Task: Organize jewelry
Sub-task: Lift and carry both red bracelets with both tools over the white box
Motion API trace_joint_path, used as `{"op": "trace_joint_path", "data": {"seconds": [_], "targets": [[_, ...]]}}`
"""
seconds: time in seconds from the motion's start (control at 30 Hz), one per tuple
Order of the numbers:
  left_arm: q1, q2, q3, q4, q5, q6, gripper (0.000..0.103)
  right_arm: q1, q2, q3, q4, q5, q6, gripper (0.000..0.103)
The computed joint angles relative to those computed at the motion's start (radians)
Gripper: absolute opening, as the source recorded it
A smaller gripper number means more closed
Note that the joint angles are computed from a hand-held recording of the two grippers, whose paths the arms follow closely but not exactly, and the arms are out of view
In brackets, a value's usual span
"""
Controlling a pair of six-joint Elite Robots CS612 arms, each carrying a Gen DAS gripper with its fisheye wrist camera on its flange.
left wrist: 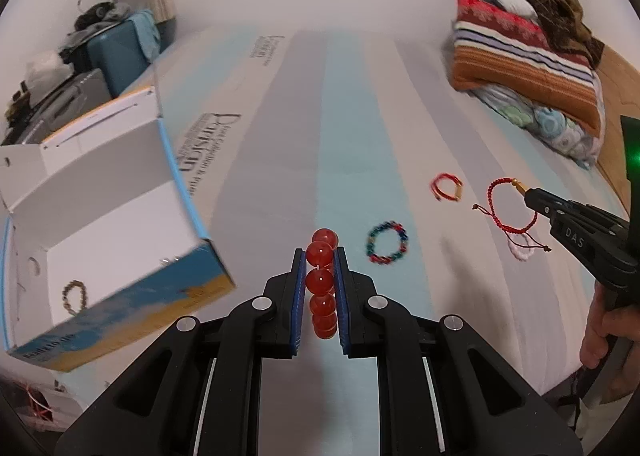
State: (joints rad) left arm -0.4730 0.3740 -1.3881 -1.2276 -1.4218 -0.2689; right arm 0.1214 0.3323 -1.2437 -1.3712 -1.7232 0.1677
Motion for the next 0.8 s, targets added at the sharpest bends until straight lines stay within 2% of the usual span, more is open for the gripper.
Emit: {"op": "trace_joint_path", "data": {"seconds": [0.4,0.8], "targets": [[0.053,-0.024,-0.017,-0.010,0.041,-0.027,0.013,0.066,-0.079,0.148,-0.105,0.010,-0.031,0.008],[0.124,-0.022,-0.066,0.044,0.091,-0.058,0.013,0.148,-0.164,0.324,-0.238,0.043,-0.084,0.008]]}}
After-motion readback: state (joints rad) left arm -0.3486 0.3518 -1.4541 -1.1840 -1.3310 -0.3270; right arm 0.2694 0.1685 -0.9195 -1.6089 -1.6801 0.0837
